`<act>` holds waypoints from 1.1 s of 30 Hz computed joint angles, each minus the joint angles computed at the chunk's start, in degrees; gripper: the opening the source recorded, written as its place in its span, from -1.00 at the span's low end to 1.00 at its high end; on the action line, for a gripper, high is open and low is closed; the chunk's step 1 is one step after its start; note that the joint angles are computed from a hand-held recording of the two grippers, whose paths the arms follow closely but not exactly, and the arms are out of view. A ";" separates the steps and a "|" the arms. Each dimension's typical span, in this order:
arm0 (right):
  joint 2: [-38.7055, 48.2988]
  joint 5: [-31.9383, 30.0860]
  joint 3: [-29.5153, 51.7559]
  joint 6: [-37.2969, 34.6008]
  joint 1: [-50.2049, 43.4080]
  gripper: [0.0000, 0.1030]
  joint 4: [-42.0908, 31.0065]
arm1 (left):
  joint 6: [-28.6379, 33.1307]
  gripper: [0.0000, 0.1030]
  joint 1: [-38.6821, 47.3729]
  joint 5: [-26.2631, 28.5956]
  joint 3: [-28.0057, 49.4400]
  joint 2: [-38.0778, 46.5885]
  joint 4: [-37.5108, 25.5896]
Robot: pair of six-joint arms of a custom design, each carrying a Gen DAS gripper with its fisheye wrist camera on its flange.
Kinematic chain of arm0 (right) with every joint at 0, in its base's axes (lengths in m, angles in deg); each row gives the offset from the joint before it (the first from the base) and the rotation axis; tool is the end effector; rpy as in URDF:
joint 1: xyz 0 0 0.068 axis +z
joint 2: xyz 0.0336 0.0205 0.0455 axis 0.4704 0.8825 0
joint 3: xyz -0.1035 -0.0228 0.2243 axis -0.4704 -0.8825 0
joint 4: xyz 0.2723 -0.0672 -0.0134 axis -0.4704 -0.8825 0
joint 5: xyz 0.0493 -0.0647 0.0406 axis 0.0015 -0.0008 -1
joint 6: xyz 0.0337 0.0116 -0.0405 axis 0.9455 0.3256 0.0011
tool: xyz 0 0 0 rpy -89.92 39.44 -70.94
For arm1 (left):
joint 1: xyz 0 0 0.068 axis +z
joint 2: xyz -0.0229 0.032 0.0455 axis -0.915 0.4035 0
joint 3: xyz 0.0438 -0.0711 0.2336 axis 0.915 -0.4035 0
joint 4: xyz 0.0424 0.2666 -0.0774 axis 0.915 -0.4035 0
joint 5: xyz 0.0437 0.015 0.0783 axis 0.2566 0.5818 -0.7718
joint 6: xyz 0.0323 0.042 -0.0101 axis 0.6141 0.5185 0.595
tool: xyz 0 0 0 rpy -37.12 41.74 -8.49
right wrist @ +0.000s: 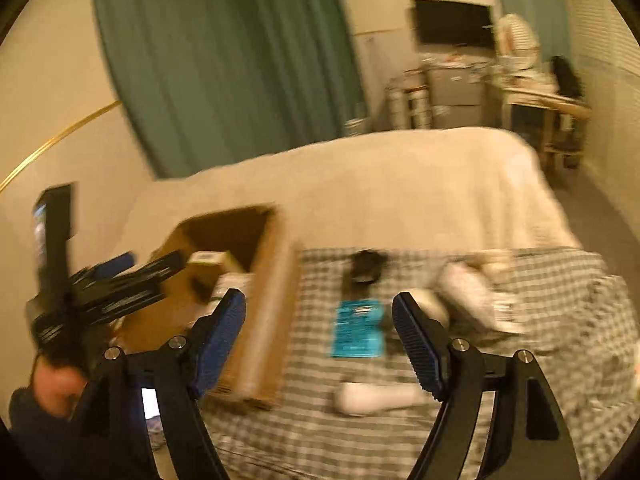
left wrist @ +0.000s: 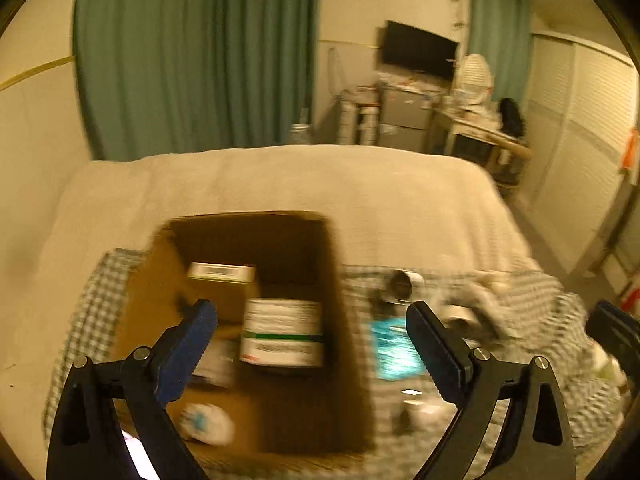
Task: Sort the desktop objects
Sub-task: 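Carry both items over the cardboard box and open both tools to drop them, then grasp the white plastic tube with the left tool while the right tool grasps the white rod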
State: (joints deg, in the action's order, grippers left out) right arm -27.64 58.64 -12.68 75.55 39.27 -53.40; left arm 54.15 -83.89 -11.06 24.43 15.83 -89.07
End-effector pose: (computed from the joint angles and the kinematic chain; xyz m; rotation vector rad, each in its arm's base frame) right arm 0.1937 0.0311 0.2644 0.3765 2.1946 0.1209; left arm 0.3699 -0.1243 0.2421 0.5149 2.2357 -0.3166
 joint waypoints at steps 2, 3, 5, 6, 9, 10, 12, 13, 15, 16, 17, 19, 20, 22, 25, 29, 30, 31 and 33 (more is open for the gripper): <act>-5.96 -1.03 -0.29 -1.45 -5.06 0.46 -5.02 | -1.37 0.99 -3.21 -0.38 -2.38 -3.16 -0.91; -9.09 -1.80 -0.59 -2.74 -8.39 0.46 -7.36 | -2.60 1.00 -5.50 -0.92 -4.66 -5.16 -0.32; -14.39 -4.16 -1.21 -5.85 -15.42 0.46 -11.88 | -4.00 1.00 -10.50 -2.55 -7.42 -6.82 -0.24; -16.16 -6.66 -1.63 -7.75 -19.56 0.46 -13.24 | -4.49 1.00 -12.10 -3.51 -8.02 -6.81 -0.27; -21.44 -15.05 -4.50 -14.30 -32.70 0.46 -17.65 | -6.84 1.00 -17.30 -7.06 -11.75 -5.31 2.43; -22.86 -17.75 -5.71 -16.60 -36.86 0.46 -18.85 | -7.65 1.00 -18.73 -7.74 -12.43 -3.62 3.38; -25.21 -24.90 -9.05 -22.73 -47.11 0.46 -20.91 | -9.31 1.00 -20.81 -9.56 -13.76 -0.06 5.40; -25.71 -28.15 -10.67 -25.81 -51.73 0.46 -21.68 | -9.99 1.00 -21.35 -10.58 -13.74 2.07 6.13; -25.40 -31.54 -14.64 -29.81 -57.39 0.46 -20.97 | -12.75 1.00 -22.39 -12.96 -13.51 6.82 7.55; -24.79 -32.50 -16.66 -31.07 -59.14 0.46 -19.85 | -14.83 1.00 -22.70 -13.69 -13.35 9.57 8.91; -24.11 -33.53 -18.79 -32.50 -61.04 0.46 -18.43 | -15.98 1.00 -22.93 -13.87 -14.08 10.80 10.76; -22.53 -33.45 -23.39 -33.50 -61.68 0.46 -14.02 | -17.11 1.00 -22.92 -13.11 -15.09 13.49 15.00; -21.81 -33.01 -25.78 -33.56 -61.22 0.46 -11.59 | -17.22 1.00 -23.15 -13.61 -14.83 14.58 15.92; -18.18 -32.81 -28.71 -33.95 -61.10 0.46 -7.06 | -17.55 1.00 -23.46 -15.11 -14.52 16.23 17.96; -8.30 -32.05 -31.46 -32.07 -59.62 0.46 3.70 | -19.10 1.00 -23.60 -16.47 -13.45 19.24 20.43; 3.13 -27.72 -31.71 -27.54 -53.54 0.46 14.94 | -19.42 1.00 -23.50 -16.69 -9.89 24.70 20.40; 5.39 -26.20 -31.99 -26.02 -51.35 0.46 17.83 | -19.18 1.00 -23.43 -16.61 -9.07 25.98 20.26; 7.66 -24.54 -32.26 -24.89 -49.50 0.46 20.34 | -19.27 1.00 -23.30 -16.21 -7.94 27.16 19.47; 13.54 -22.44 -32.46 -23.21 -47.21 0.46 25.36 | -19.36 1.00 -23.06 -14.80 -7.31 27.98 19.00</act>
